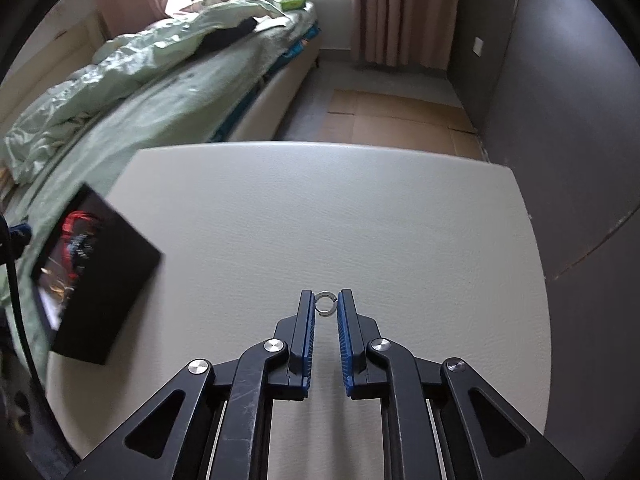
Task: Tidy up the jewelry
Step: 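Carry the silver ring into the black box and open the right gripper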
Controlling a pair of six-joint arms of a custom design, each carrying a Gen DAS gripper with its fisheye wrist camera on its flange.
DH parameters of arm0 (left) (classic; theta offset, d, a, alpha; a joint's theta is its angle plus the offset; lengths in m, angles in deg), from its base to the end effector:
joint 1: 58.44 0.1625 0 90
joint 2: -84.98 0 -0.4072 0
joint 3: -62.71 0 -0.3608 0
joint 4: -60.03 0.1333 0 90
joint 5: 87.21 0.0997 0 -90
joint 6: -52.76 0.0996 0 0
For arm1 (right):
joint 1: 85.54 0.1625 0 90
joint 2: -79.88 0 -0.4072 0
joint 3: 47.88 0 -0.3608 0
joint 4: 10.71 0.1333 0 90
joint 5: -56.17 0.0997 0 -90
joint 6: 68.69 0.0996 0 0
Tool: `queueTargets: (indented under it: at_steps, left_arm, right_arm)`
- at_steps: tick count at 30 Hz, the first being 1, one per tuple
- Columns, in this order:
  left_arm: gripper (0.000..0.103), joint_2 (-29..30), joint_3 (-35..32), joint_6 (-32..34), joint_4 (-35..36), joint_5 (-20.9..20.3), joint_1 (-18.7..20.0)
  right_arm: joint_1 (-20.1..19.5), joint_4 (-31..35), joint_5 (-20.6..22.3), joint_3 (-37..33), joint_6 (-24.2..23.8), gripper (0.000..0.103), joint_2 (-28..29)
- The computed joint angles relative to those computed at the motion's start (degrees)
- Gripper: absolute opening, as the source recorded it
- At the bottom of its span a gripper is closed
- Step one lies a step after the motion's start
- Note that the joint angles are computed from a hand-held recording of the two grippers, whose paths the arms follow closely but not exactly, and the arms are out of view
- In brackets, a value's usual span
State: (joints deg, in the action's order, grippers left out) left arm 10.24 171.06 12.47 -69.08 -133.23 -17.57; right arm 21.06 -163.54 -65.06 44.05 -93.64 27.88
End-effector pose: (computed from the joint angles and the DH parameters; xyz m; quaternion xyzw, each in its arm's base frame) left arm -0.2560 -0.4893 0.2938 0.0535 0.9248 -0.2947 0.2345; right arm 0.2646 -0.6018 0.2121 0.2848 -0.9015 0.1715 0.2770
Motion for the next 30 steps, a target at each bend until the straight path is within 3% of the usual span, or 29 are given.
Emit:
queueTargets:
  at_steps: [15,26,30]
  left_arm:
    - [0.066,-5.7,3.6,-4.1,2.3,2.0,-1.7]
    - [0.085,-9.8,6.0,-5.7,2.9,3.0,-2.7]
    - [0.085,-10.7,6.3,-6.0,3.4,3.3,-3.2]
  right_arm:
    - [6.5,4.6,10.9,-1.7,2.4,0.013,-0.6]
    - [9.0,8.0,15.4,-4.8,4.8,0.013,2.1]
    - [9.2,9.2,16.9,-6.1,6.3,0.014,2.9]
